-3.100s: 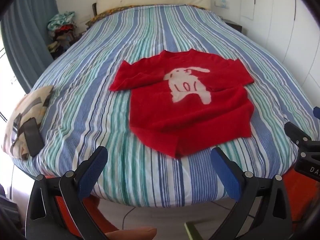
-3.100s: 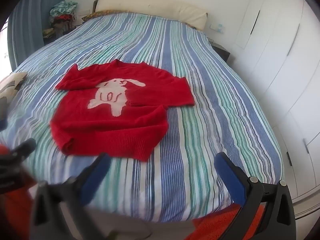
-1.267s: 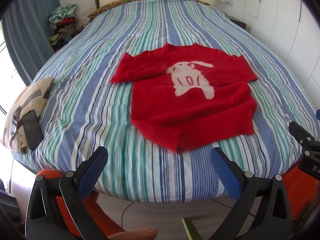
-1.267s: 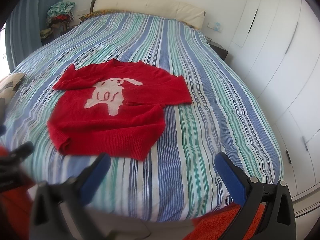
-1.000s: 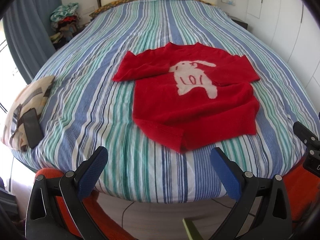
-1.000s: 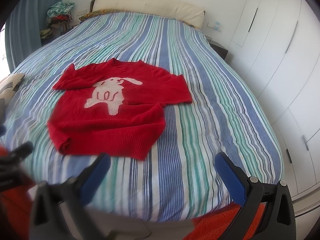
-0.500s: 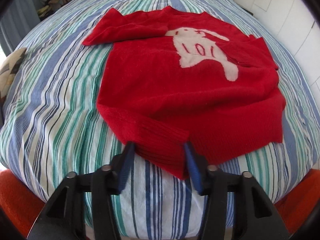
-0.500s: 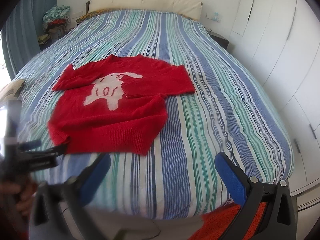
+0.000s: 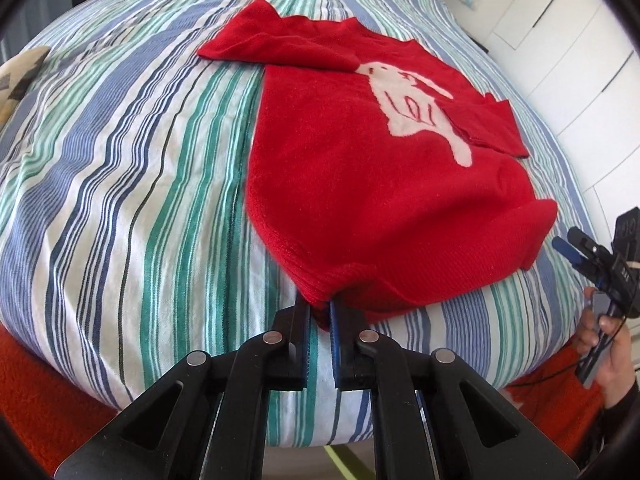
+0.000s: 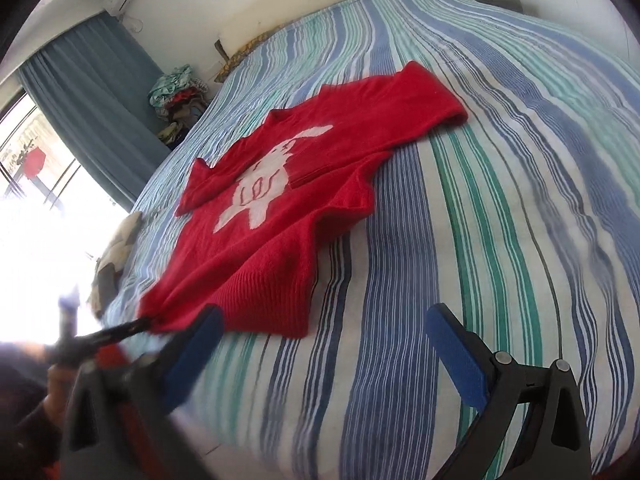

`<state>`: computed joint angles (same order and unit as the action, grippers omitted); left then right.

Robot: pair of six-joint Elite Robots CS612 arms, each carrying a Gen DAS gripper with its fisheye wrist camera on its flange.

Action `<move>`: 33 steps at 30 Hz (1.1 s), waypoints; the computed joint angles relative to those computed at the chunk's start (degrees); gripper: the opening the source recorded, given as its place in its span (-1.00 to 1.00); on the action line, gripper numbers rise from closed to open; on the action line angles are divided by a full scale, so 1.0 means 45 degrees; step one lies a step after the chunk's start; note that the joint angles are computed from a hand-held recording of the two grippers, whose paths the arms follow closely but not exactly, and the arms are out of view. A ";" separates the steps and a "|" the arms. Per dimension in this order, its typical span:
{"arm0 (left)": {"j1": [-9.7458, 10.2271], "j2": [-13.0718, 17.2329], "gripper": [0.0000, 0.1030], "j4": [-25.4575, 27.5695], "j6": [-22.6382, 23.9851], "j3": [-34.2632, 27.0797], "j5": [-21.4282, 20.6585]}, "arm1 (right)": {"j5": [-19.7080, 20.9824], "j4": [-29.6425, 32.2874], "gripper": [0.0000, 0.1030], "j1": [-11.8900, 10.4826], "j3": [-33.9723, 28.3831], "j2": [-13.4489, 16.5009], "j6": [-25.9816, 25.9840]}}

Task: Fold small clothes
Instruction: 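Grasp the sweater hem with the left tool while the right tool grasps the hem and pulls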

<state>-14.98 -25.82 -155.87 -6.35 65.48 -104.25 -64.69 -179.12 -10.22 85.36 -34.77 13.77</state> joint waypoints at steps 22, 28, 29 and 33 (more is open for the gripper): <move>0.0351 0.0512 -0.37 0.2662 -0.0435 -0.1355 -0.1659 | 0.3525 0.5287 -0.88 0.0131 -0.1432 0.0438 -0.4656; 0.0300 0.0462 -0.95 0.2699 -0.0631 -0.1309 -0.1749 | 0.3777 0.4956 -0.65 -0.0082 -0.1262 0.0605 -0.2956; 0.0334 0.0379 -0.95 0.2697 -0.0563 -0.1245 -0.1865 | 0.3902 0.4971 -0.77 -0.0098 -0.1259 0.0620 -0.2853; 0.0531 -0.0083 -0.95 0.2702 -0.0051 -0.0882 -0.2415 | 0.4349 0.4650 -0.91 -0.0264 -0.0917 0.0218 -0.2267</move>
